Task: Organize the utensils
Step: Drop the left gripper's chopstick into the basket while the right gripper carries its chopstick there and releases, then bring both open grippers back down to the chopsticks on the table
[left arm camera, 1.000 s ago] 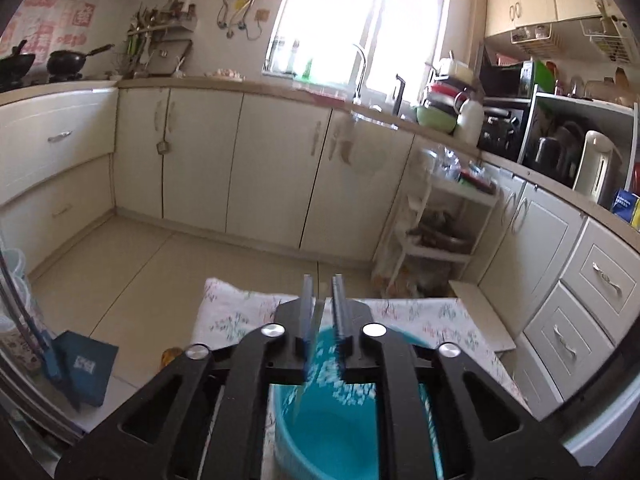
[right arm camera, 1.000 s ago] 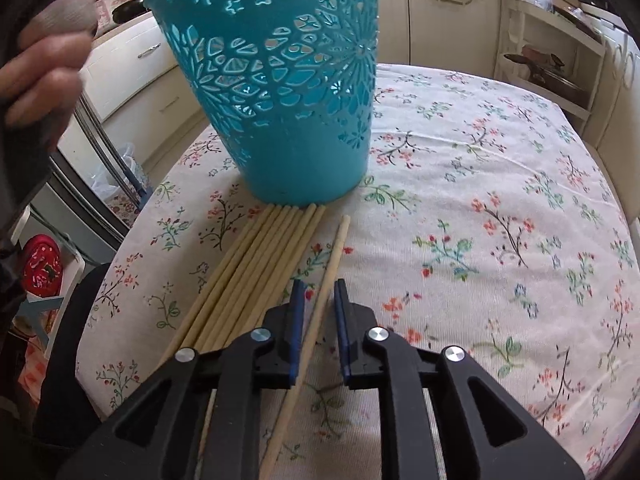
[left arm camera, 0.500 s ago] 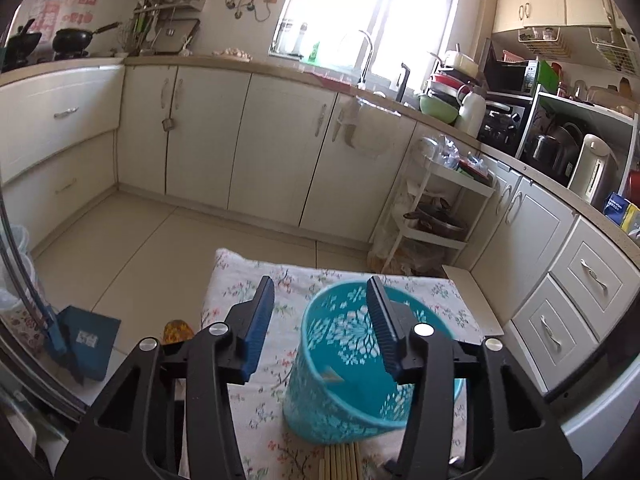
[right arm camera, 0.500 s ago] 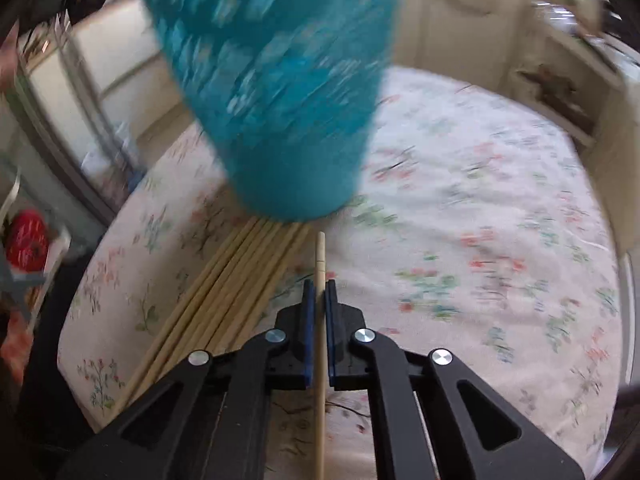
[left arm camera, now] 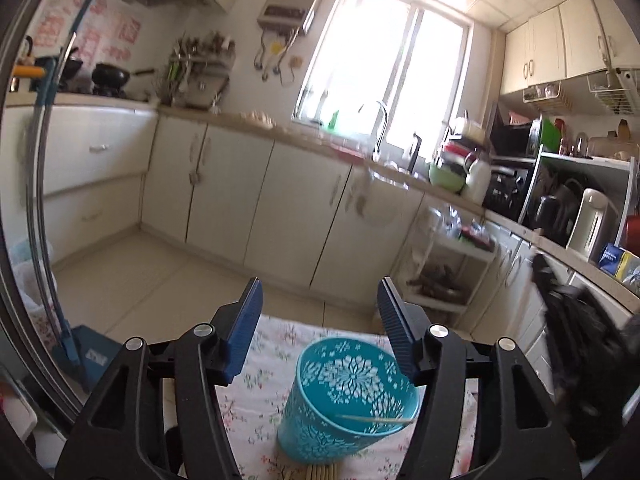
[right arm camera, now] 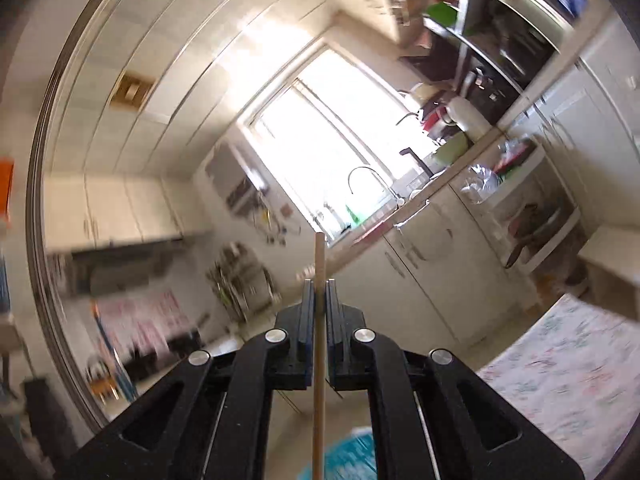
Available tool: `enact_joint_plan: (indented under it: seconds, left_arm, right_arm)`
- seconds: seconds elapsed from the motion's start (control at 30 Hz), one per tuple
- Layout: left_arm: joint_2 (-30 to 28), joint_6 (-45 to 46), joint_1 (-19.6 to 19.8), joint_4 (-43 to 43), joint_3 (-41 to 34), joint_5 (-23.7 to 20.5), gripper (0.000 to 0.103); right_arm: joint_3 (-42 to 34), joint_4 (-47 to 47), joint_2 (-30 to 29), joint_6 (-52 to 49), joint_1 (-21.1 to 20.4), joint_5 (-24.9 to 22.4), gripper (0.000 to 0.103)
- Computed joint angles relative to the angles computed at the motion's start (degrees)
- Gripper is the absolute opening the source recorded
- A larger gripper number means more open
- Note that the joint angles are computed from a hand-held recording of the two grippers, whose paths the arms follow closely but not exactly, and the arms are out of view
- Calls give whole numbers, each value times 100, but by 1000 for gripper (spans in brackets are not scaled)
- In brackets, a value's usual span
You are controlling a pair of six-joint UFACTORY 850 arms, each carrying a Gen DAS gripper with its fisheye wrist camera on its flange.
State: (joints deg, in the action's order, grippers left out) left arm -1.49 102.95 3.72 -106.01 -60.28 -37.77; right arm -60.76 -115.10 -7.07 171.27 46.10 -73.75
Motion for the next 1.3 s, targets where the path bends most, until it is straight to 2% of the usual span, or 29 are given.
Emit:
enact_joint_plan:
  seconds: [0.13, 0.4, 0.6, 0.7, 0.77, 1.03, 1.3]
  left_arm:
    - [11, 10, -8, -9, -13, 45, 57]
    - [-119, -275, -68, 367, -56, 183, 57]
    - [-196, -477, -5, 589, -85, 197, 57]
    - [-203, -411, 37, 603, -80, 195, 57]
    - [-229, -468, 57, 679, -70, 219, 58]
    - [-368, -778, 93, 1242, 4, 367, 59]
    - [-399, -836, 98, 1524, 100, 526, 59]
  right_arm:
    - [-149, 81, -321, 454, -190, 16, 6]
    - [-79, 488, -560, -198, -173, 741, 6]
    - [-71, 579, -515, -374, -100, 1003, 6]
    - [-144, 776, -467, -1139, 6, 1221, 7]
    - [-116, 979, -431, -1467, 93, 1411, 13]
    - [60, 2105, -341, -2600, 581, 1997, 14]
    - [-148, 3265, -602, -3678, 607, 2638, 15]
